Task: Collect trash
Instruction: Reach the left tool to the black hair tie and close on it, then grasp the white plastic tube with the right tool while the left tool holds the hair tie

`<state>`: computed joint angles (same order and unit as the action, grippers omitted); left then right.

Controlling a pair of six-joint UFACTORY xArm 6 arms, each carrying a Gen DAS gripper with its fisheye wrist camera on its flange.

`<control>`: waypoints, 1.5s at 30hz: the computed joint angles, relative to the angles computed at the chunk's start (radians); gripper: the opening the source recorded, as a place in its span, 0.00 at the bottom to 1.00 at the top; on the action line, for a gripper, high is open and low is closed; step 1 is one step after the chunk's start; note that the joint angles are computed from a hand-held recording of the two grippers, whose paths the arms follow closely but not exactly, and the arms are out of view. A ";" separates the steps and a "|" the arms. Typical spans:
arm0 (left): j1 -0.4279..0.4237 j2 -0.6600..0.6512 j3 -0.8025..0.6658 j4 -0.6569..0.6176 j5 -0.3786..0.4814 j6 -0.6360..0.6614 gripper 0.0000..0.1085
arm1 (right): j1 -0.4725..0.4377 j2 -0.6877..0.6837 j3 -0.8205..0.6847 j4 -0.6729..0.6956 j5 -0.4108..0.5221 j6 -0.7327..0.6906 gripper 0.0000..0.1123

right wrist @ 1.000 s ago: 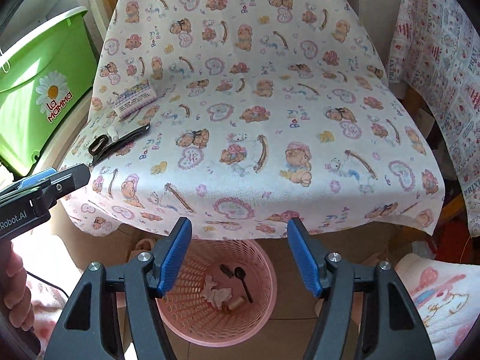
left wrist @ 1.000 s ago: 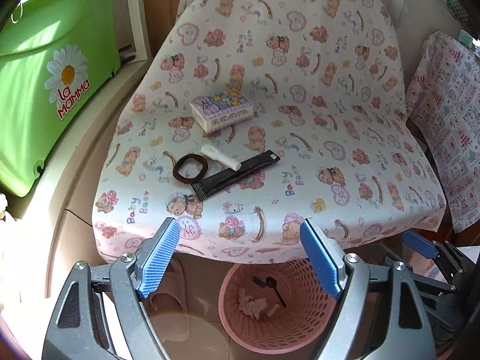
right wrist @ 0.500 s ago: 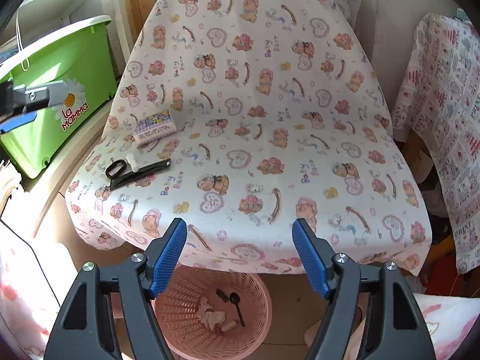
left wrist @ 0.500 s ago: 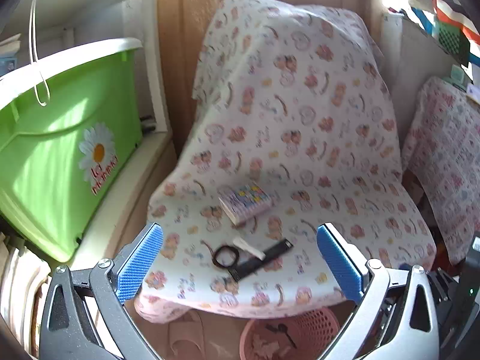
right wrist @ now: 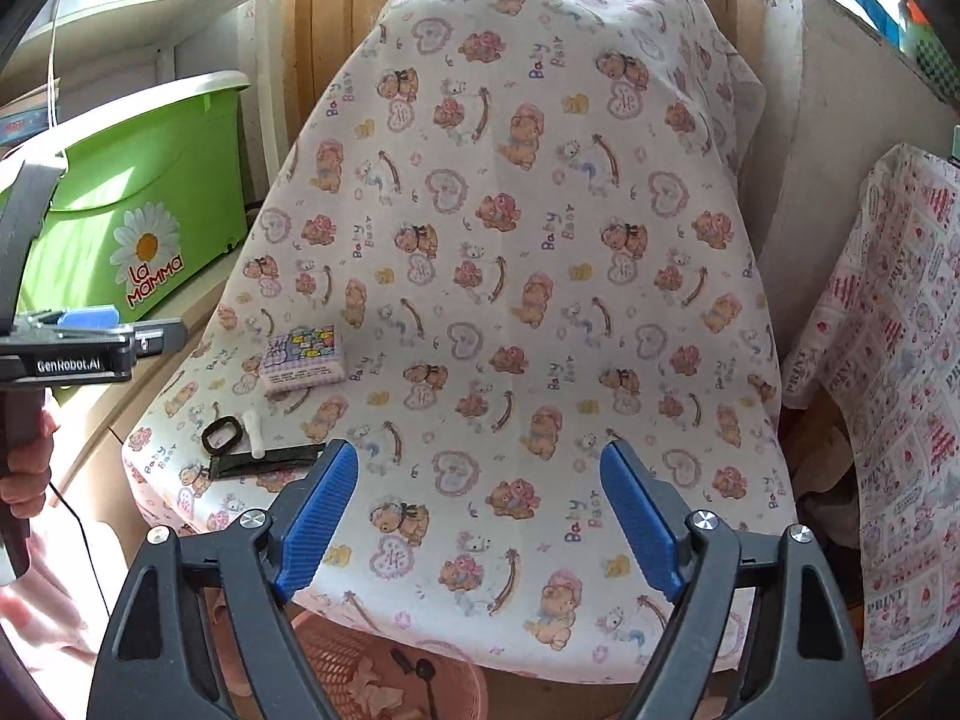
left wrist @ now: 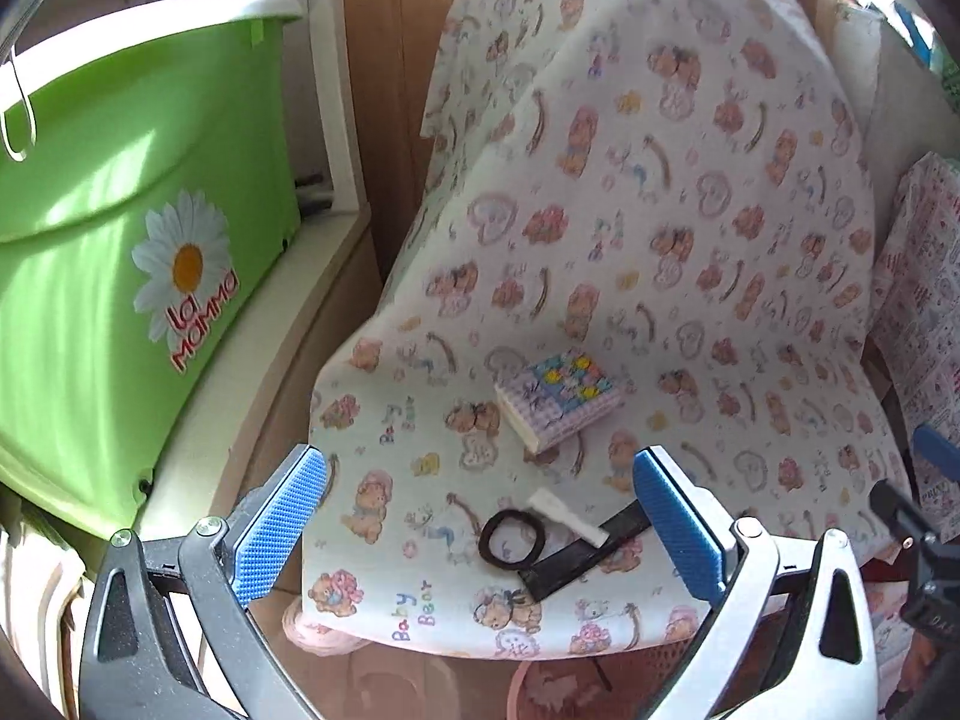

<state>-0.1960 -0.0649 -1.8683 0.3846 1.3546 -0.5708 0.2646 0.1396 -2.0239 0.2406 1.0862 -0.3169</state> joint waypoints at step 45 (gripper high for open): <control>0.107 -0.086 0.154 -0.171 -0.099 -0.079 0.03 | 0.169 0.114 -0.043 -0.030 -0.037 0.140 0.75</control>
<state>-0.0888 -0.1510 -1.7141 0.2131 1.2560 -0.6500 0.4334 0.2540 -2.0667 0.2107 1.0496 -0.1769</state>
